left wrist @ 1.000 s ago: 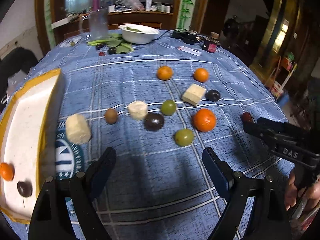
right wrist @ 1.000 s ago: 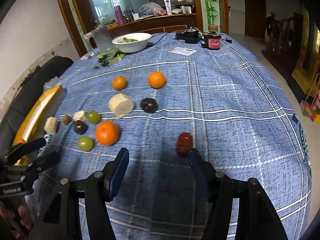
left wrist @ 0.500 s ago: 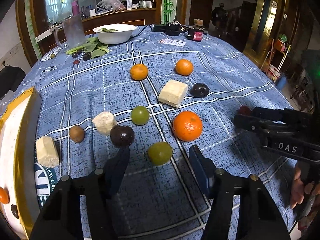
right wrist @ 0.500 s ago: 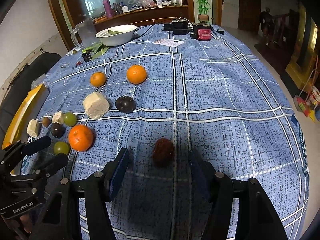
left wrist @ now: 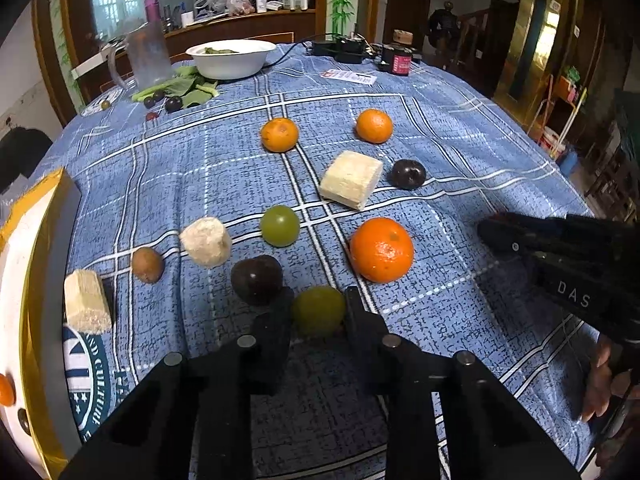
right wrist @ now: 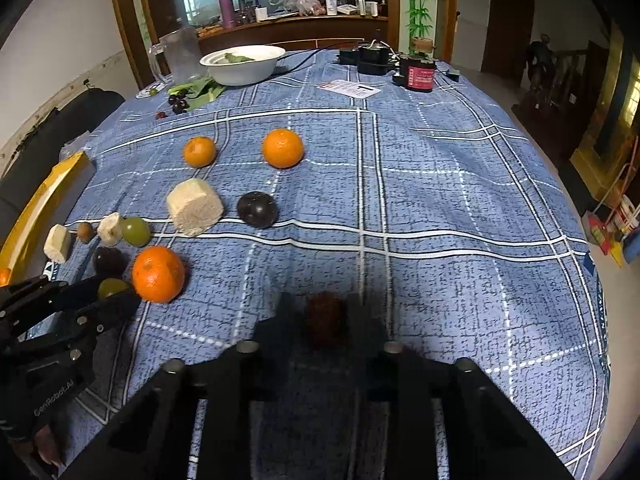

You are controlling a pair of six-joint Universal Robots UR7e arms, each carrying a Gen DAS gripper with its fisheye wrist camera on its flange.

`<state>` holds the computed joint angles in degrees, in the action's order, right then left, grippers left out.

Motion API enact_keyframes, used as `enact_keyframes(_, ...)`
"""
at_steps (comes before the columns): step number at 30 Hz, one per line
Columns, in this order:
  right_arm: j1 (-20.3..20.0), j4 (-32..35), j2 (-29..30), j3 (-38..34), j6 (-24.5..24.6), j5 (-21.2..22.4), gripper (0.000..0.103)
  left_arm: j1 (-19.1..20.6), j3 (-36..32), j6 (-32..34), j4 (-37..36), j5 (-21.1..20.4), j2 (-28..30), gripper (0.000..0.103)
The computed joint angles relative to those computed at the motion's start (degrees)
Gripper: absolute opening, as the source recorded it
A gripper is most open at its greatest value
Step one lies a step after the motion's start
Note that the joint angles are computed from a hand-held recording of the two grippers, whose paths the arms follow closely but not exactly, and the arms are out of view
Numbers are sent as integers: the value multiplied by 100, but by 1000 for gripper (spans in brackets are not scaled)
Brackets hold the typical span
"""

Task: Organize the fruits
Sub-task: 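Grasp a green grape with the left tool while the right tool grasps a red jujube, then carry the grape and jujube into the white tray and open both tools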

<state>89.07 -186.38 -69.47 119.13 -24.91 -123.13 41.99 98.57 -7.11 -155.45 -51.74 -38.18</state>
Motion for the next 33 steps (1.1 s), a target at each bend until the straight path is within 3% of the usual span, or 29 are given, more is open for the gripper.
enact_keyframes(7,-144,142,-393,271,292,730,22,-30,362,-165,-341,-120,-359,24)
enact_keyframes(15,245,33,-426,403,287,781,22,68,725,-435,-676,-116,-852,24)
enact_keyframes(24,912,244,95,162,242,768,23,268,1267,-760,-1163,215,-1561,24)
enact_keyframes(33,1617,814,998,-500,110,1067,23,574,1654,-1079,-1421,855,-2173,25)
